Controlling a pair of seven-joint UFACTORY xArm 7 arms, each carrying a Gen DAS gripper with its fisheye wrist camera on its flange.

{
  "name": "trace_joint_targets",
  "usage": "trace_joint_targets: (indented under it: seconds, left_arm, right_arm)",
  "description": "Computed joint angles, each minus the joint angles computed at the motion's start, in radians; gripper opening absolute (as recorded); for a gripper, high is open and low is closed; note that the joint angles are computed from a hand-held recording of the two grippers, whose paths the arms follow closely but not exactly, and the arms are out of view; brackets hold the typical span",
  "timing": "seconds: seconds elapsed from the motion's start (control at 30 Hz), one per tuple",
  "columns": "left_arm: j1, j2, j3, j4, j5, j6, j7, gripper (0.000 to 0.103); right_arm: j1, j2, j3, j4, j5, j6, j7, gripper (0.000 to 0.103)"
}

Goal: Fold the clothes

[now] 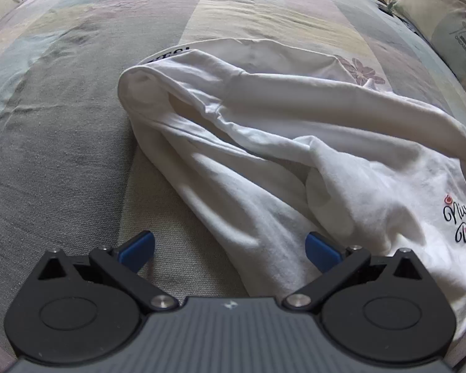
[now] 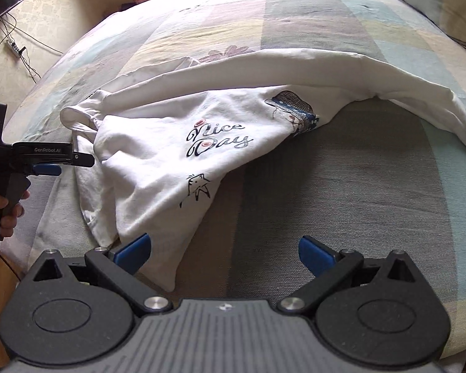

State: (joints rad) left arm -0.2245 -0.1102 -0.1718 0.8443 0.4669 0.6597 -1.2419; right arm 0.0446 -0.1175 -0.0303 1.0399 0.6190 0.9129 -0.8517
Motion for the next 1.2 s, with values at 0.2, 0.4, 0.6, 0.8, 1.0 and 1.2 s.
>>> trace_joint_targets:
  seconds: [0.2,0.4,0.6,0.8,1.0,1.2]
  left_arm:
    - [-0.021,0.081,0.008,0.082,0.019,-0.015,0.015,0.102]
    - [-0.022,0.075,0.032,0.098,0.022,0.039,-0.026,0.102]
    - [0.029,0.036,0.051,0.033,0.008,-0.021,-0.157,0.102]
    - [0.034,0.167,0.063,0.192,0.045,0.141,-0.170,0.102]
    - [-0.005,0.164,0.077,0.205,0.056,0.219,-0.035,0.103]
    - [-0.038,0.124,0.052,0.237,0.148,0.533,0.104,0.103]
  right_arm:
    - [0.007,0.004,0.007,0.001,-0.006,0.010,0.014,0.103]
    - [0.017,-0.029,-0.002,0.025,0.056,0.168,-0.071,0.103]
    - [0.047,-0.075,0.004,-0.004,0.074,0.174,-0.131,0.103]
    - [0.042,-0.068,-0.006,-0.005,0.077,0.166,-0.105,0.103]
    - [0.025,-0.067,-0.018,-0.014,0.066,0.156,-0.087,0.103]
    - [0.015,-0.069,-0.024,-0.023,0.069,0.136,-0.096,0.103]
